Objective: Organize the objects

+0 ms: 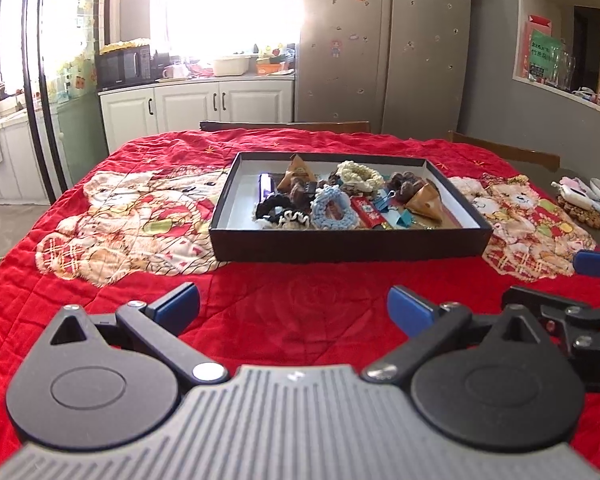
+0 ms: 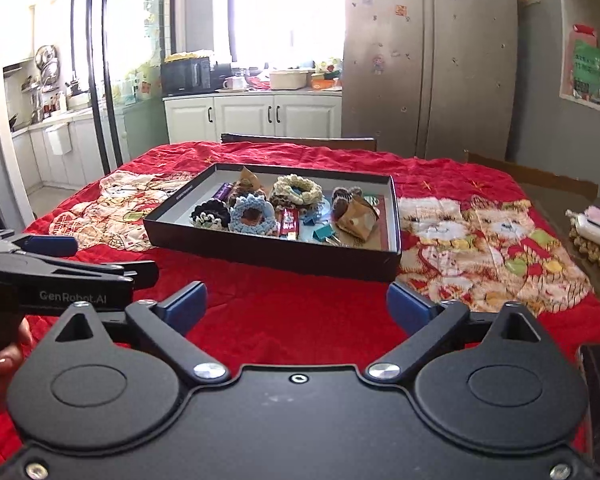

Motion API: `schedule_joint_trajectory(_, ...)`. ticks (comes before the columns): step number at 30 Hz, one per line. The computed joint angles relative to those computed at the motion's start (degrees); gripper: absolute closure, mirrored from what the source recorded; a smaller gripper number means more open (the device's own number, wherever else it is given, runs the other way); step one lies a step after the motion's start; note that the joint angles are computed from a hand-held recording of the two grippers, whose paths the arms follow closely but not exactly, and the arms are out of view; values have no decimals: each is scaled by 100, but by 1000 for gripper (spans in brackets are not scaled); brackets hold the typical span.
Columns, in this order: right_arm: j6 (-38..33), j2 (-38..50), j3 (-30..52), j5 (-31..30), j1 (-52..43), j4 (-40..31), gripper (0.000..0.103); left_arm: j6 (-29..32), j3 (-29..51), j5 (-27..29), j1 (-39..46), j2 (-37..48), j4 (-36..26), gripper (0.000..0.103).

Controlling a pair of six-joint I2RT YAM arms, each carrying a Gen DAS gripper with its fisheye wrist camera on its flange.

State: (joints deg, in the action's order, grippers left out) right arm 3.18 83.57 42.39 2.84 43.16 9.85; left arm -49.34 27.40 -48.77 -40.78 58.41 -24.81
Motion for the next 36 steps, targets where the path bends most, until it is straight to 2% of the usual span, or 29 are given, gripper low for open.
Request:
schedule_joint_trajectory(5,272,33,-195,77,28,125,0,-474,7,-231,-264,94,-332,0)
schedule_joint_trajectory(17,562,-197,-632,476,189,281,0,-1312,73,-465,-758,342,-810,0)
schedule_joint_trajectory(36,601,-154,-670,527,295,281,0,-1553,117,-535,-918,500,-869,0)
